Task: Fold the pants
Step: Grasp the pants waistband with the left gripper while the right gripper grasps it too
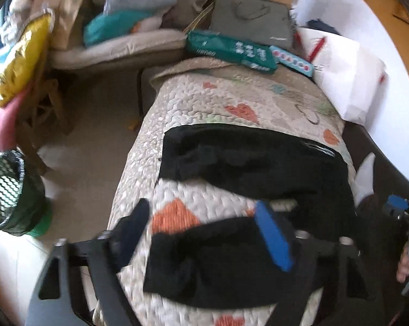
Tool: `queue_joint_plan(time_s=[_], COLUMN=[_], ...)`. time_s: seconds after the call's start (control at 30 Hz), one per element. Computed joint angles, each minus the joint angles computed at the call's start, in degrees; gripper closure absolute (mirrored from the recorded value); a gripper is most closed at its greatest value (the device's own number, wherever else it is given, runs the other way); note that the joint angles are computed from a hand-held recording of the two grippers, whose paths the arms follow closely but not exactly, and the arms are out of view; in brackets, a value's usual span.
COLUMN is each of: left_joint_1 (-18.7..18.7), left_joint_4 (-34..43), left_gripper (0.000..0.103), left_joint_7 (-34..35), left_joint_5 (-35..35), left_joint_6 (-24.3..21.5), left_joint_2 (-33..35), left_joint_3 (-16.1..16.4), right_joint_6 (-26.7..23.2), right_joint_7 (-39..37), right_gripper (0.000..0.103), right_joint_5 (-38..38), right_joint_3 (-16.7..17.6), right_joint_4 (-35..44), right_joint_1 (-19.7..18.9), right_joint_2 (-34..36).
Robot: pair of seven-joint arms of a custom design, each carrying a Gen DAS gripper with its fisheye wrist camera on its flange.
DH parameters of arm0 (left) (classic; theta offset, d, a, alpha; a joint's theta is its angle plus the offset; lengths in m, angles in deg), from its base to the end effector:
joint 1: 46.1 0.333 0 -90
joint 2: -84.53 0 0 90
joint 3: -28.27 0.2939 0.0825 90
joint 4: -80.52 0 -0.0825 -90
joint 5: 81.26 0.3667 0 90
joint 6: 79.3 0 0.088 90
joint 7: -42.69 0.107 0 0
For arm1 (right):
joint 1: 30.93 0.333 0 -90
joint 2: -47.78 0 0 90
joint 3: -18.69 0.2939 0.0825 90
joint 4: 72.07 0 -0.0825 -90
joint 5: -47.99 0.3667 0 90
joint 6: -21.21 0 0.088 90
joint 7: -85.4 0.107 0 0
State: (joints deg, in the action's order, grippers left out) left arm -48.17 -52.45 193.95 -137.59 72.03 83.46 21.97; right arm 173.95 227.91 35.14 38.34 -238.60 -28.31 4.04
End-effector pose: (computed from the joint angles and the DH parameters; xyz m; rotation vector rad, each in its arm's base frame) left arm 0.5135 -0.0538 0.3647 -1.5783 2.4087 -0.9890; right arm 0.3188 0.1242 0.4099 -1.4977 2.2198 -0.6287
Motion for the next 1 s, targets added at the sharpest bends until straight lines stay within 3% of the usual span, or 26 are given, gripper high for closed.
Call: queue_joint_plan(time_s=[0.07,0.17,0.37,0.5,0.63,0.73,0.9,0.93,0.97,1.0], left_joint_1=[0.2,0.5,0.4,0.9,2.8,4.2,3.5,3.7,3.9,3.7], left_joint_4=[5.4,12.5,29.4,38.3,44.8,47.9,47.4,47.3,47.2,46.8], left_gripper=[0.037,0.037,0.037,0.037,0.037,0.037,0.037,0.037,0.051,0.07], left_joint_7=[-1.9,-6.5,-16.6,-19.8,-20.0,-19.9,-21.3,-21.5,-21.8,-22.7], left_joint_5=[1.8,6.8,18.1,24.2,27.9,30.7,37.8,39.1,40.2,41.3], left_joint_6=[0.7,4.9,3.6,0.9,-1.9,-4.9,-1.9,-1.7,-1.5,-0.7], left_joint_2=[6.1,14.3,30.0,37.4,42.6,45.1,45.9,45.9,45.8,45.5], left_joint_3=[-0.5,-2.4,-3.7,-5.2,-8.8,-11.5,-12.6,-12.9,-13.2,-13.0], right_joint_6=[1.4,5.2,13.0,15.2,18.8,21.0,19.7,19.8,19.8,19.5], right_joint_7=[-3.3,-5.5,-3.7,-7.7,-16.5,-27.2,-37.8,-38.9,-40.6,-39.6], right_gripper=[0.003,0.011,0.012,0.012,0.012,0.012,0.012,0.017,0.022,0.037], right_joint_5=[-4.5,-7.8,-17.0,-19.2,-13.0,-2.7,5.6,6.2,7.5,6.1], right_joint_3=[-0.7,-3.4,-6.4,-11.3,-14.5,-13.5,-11.7,-12.0,-11.8,-13.5], right_joint_4=[3.0,6.5,14.2,20.6,24.8,27.1,29.9,29.9,29.8,29.8], right_joint_1=[-5.9,-11.2,-19.7,-18.6,-16.5,-16.5,-16.4,-15.8,-15.6,-13.8], right_joint_2=[5.6,13.8,28.9,39.2,46.5,50.5,54.4,54.5,54.6,54.5])
